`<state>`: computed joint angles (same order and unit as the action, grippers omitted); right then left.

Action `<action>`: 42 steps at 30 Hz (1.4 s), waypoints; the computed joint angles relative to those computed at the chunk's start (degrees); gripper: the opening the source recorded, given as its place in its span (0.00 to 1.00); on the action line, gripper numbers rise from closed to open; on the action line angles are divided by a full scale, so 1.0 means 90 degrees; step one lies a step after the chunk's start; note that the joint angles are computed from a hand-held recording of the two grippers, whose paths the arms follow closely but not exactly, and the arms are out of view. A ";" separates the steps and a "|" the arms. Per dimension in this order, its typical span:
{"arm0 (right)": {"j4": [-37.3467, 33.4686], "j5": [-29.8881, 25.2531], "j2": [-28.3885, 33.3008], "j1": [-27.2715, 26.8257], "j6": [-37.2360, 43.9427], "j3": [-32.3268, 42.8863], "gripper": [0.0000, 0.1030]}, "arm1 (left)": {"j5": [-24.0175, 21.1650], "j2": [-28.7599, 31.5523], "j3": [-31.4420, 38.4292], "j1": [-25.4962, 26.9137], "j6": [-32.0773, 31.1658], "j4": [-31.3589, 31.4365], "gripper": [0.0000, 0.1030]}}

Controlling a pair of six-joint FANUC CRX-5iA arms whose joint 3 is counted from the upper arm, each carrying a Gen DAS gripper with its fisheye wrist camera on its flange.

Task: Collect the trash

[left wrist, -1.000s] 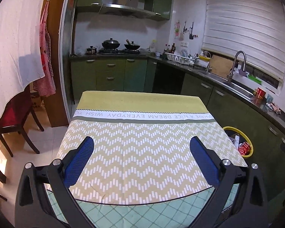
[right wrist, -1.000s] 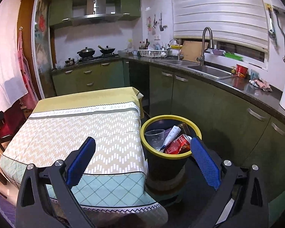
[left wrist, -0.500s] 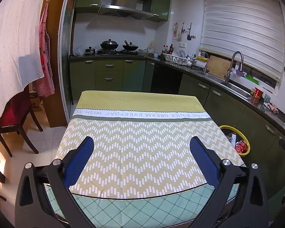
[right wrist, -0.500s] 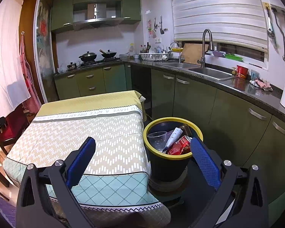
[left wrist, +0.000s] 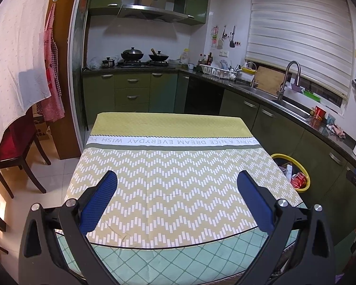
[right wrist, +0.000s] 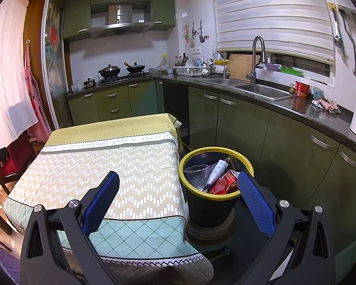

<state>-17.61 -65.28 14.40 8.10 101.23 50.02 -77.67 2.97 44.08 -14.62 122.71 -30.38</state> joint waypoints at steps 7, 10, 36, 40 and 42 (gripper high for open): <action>0.0032 -0.0047 0.0079 0.0014 -0.0049 0.0098 0.95 | 0.0000 0.0040 0.0037 0.0007 -0.0055 0.0031 0.93; 0.0038 -0.0046 0.0090 0.0018 -0.0058 0.0103 0.95 | 0.0005 0.0077 0.0067 0.0024 -0.0090 0.0078 0.93; 0.0025 -0.0013 0.0118 0.0028 -0.0061 0.0046 0.95 | 0.0038 0.0051 -0.0051 0.0010 -0.0066 0.0103 0.93; 0.0028 -0.0012 0.0118 0.0028 -0.0070 0.0048 0.95 | 0.0035 0.0052 -0.0064 -0.0010 -0.0049 0.0087 0.93; 0.0020 -0.0019 0.0123 0.0024 -0.0066 0.0057 0.95 | 0.0049 0.0049 -0.0077 -0.0003 -0.0062 0.0105 0.93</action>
<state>-17.43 -65.46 15.50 8.32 100.63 50.53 -77.23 3.41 43.38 -14.65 122.15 -29.43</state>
